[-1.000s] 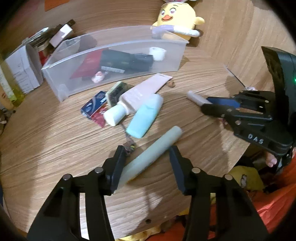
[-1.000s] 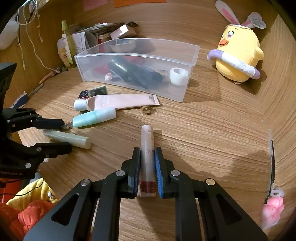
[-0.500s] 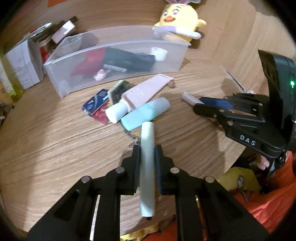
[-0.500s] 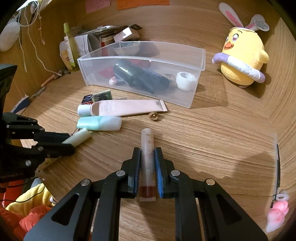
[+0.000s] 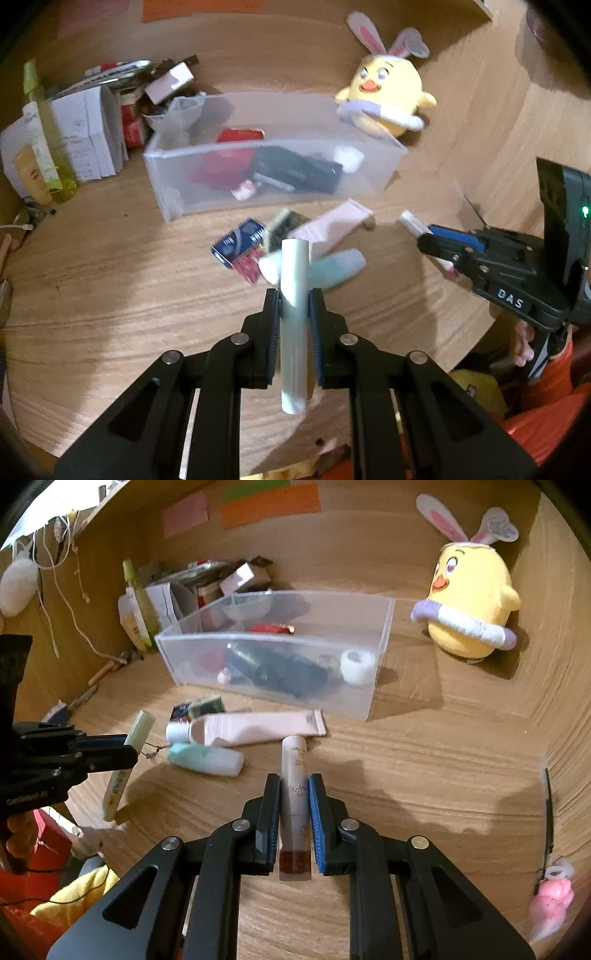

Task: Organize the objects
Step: 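Carry the pink tube and pale green stick into the clear box and release both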

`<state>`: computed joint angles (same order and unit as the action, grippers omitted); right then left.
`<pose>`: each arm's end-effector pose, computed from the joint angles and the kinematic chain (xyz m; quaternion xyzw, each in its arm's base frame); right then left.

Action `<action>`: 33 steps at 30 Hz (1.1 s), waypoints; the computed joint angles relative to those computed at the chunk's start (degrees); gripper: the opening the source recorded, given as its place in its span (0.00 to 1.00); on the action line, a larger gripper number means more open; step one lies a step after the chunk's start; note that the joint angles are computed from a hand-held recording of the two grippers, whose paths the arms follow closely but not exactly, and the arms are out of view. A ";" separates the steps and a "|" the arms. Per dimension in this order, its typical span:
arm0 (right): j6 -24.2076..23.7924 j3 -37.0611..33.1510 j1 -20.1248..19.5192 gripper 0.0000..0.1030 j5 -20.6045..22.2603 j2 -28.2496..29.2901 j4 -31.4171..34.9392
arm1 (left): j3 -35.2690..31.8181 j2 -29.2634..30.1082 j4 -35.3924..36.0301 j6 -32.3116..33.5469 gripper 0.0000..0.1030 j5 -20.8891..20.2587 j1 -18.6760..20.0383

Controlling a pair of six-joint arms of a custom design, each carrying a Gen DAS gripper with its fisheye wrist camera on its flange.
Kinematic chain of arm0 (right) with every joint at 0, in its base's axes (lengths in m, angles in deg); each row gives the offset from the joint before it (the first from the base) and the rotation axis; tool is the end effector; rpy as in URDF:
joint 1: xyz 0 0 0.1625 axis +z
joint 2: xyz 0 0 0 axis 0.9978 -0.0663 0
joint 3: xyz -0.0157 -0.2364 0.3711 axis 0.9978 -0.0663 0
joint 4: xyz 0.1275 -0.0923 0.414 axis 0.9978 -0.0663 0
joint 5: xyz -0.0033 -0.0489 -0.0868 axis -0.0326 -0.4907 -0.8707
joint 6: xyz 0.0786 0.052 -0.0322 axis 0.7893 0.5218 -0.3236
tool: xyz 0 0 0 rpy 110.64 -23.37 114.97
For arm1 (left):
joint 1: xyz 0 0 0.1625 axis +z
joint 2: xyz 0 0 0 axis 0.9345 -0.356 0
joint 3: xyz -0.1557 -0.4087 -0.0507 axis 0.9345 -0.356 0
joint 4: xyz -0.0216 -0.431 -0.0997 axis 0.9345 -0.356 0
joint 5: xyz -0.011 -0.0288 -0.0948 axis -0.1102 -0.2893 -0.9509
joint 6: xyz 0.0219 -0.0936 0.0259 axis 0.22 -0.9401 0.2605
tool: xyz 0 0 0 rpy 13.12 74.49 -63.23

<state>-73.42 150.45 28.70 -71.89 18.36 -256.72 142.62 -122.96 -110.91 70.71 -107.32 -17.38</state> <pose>0.2837 -0.3872 -0.0179 0.3633 -0.8813 0.2306 0.1955 -0.0165 -0.3395 0.2860 0.2045 0.9055 -0.2721 0.2536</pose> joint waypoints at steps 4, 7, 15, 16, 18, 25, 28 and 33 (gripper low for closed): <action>0.49 -0.58 0.23 0.14 0.59 -0.41 -0.24 | -0.83 1.41 -3.85 1.46 0.14 0.15 0.82; 0.78 -1.22 0.38 0.14 1.17 -0.50 -0.18 | -1.29 2.91 -6.70 2.50 0.14 0.19 1.41; 0.74 -3.40 1.24 0.14 2.24 -0.03 -0.40 | -3.12 4.92 -11.72 5.01 0.05 -1.77 3.17; 0.69 -3.64 1.22 0.13 2.41 0.01 -0.32 | -3.26 5.00 -12.05 5.28 0.05 -1.97 3.33; 0.71 -4.23 1.27 0.13 2.88 -0.01 -0.03 | -3.59 5.51 -13.23 5.87 0.05 -1.99 3.49; 0.17 -5.75 1.40 0.14 3.38 0.27 0.60 | -4.91 8.47 -13.24 7.02 0.12 0.31 5.97; 0.30 -6.20 1.29 0.13 3.76 0.31 1.03 | -5.54 7.87 -13.75 6.99 0.22 2.20 8.42; -0.02 -7.25 1.45 0.14 4.04 0.31 1.44 | -8.09 5.73 -14.77 7.19 0.40 2.74 13.72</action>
<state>-73.43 143.20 30.15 -67.85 18.67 -255.29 134.52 -117.23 -125.68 77.90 -104.58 -3.67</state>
